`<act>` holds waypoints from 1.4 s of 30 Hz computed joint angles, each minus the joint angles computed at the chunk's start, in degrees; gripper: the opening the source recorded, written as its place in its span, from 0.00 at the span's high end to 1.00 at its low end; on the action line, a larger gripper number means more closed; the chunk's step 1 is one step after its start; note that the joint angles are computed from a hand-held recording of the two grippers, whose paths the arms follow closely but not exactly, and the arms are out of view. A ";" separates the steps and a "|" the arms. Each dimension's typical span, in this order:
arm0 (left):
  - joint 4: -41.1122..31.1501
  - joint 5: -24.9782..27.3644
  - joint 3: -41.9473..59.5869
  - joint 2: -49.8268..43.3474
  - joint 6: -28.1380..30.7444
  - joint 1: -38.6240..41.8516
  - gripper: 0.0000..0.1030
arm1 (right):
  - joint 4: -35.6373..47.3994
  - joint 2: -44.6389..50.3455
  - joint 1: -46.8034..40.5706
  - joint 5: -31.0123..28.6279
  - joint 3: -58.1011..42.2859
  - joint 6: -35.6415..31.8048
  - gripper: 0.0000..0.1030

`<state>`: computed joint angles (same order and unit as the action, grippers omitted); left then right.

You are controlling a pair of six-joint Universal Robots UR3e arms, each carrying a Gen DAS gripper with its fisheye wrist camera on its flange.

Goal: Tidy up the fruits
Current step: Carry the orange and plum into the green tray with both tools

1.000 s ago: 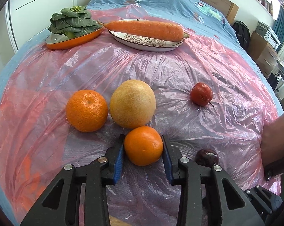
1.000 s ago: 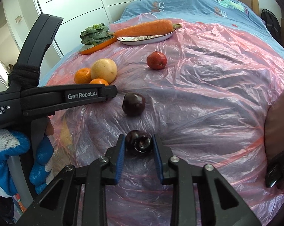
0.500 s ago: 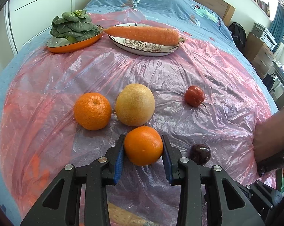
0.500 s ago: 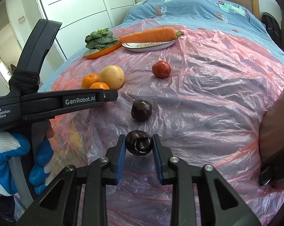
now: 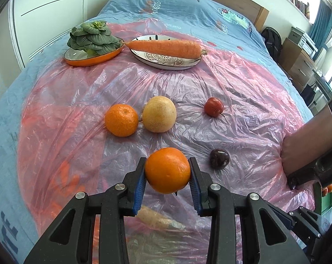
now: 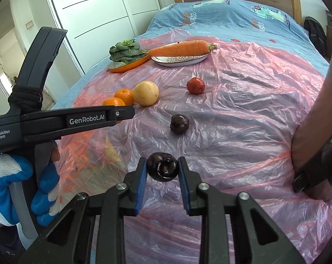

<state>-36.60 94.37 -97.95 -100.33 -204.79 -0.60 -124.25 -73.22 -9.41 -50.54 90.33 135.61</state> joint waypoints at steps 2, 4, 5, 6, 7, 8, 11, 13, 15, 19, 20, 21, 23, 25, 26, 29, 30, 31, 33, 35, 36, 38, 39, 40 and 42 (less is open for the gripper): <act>-0.65 0.13 -0.87 1.55 -0.12 -0.60 0.70 | 0.86 -1.87 -0.89 0.21 1.46 -0.68 0.62; -1.33 0.33 -1.51 2.96 -0.30 -1.34 0.70 | 1.68 -3.88 -1.88 0.37 2.97 -1.47 0.62; -1.61 0.44 -1.82 3.60 -0.54 -1.77 0.70 | 2.20 -4.86 -2.43 0.50 3.70 -1.91 0.62; -1.91 0.56 -2.11 4.24 -0.81 -2.24 0.70 | 2.71 -5.82 -2.98 0.56 4.40 -2.39 0.62; -2.25 0.60 -2.38 4.86 -0.99 -2.66 0.70 | 3.16 -6.87 -3.51 0.54 5.20 -2.91 0.62; -2.57 0.74 -2.51 5.31 -1.29 -3.17 0.70 | 3.52 -7.89 -4.02 0.46 6.01 -3.43 0.62; -3.63 1.15 -2.87 6.66 -1.81 -4.74 0.70 | 4.95 -10.92 -5.87 0.45 8.41 -5.16 0.62; -4.47 1.37 -2.93 7.42 -2.32 -5.92 0.70 | 6.31 -13.08 -7.45 0.49 10.06 -6.50 0.62; -5.19 1.67 -3.04 8.08 -2.48 -7.19 0.70 | 7.55 -14.83 -8.92 0.51 11.34 -7.68 0.62; -6.70 2.18 -2.59 8.81 -3.07 -9.86 0.70 | 10.60 -18.26 -12.68 0.57 14.02 -10.68 0.62; -7.07 2.39 -2.27 8.74 -3.32 -10.60 0.70 | 11.33 -18.99 -13.57 0.55 14.51 -11.31 0.62; -7.49 2.58 -1.94 8.71 -3.54 -11.33 0.70 | 12.27 -19.78 -14.64 0.64 15.06 -12.11 0.62; -8.17 2.52 -1.38 8.68 -4.16 -12.52 0.70 | 14.06 -21.26 -16.74 0.76 16.08 -13.76 0.62; -8.88 2.61 -0.70 8.48 -4.73 -13.86 0.70 | 15.87 -22.76 -18.96 0.74 17.00 -15.71 0.62; -9.15 2.84 -0.31 8.24 -4.90 -14.62 0.70 | 16.92 -23.49 -20.14 0.75 17.42 -16.73 0.62; -10.47 3.62 1.80 6.95 -5.49 -17.10 0.70 | 19.14 -25.29 -23.38 0.72 18.77 -19.18 0.62; -10.95 3.88 2.60 6.45 -5.55 -17.89 0.70 | 19.92 -25.61 -24.47 0.74 18.95 -19.92 0.62; -11.40 4.19 3.40 5.95 -5.56 -18.68 0.70 | 20.90 -26.01 -25.76 0.78 19.13 -20.80 0.62; -12.44 4.76 5.57 4.57 -5.67 -20.26 0.70 | 22.26 -26.53 -27.79 0.82 19.37 -22.07 0.62; -13.43 5.25 7.88 3.13 -5.81 -21.82 0.70 | 23.67 -26.98 -29.97 0.92 19.45 -23.46 0.62; -13.90 5.47 9.17 2.31 -5.83 -22.62 0.70 | 24.33 -27.05 -31.04 1.01 19.35 -24.02 0.62; -14.93 5.91 12.00 0.51 -5.83 -24.19 0.70 | 25.72 -26.94 -33.19 1.23 18.95 -25.05 0.62; -15.49 6.11 13.56 -0.47 -5.79 -24.98 0.70 | 26.44 -26.70 -34.25 1.37 18.59 -25.44 0.62; -16.06 6.32 15.06 -1.41 -5.78 -25.72 0.70 | 27.04 -26.49 -35.31 1.52 18.29 -25.83 0.62; -17.22 6.65 18.17 -3.37 -5.59 -27.08 0.70 | 27.98 -26.25 -37.16 1.76 17.75 -26.51 0.62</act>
<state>-53.82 101.03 -79.78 -103.71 -210.38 -27.68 -96.27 -99.47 -46.57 -48.77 108.08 109.10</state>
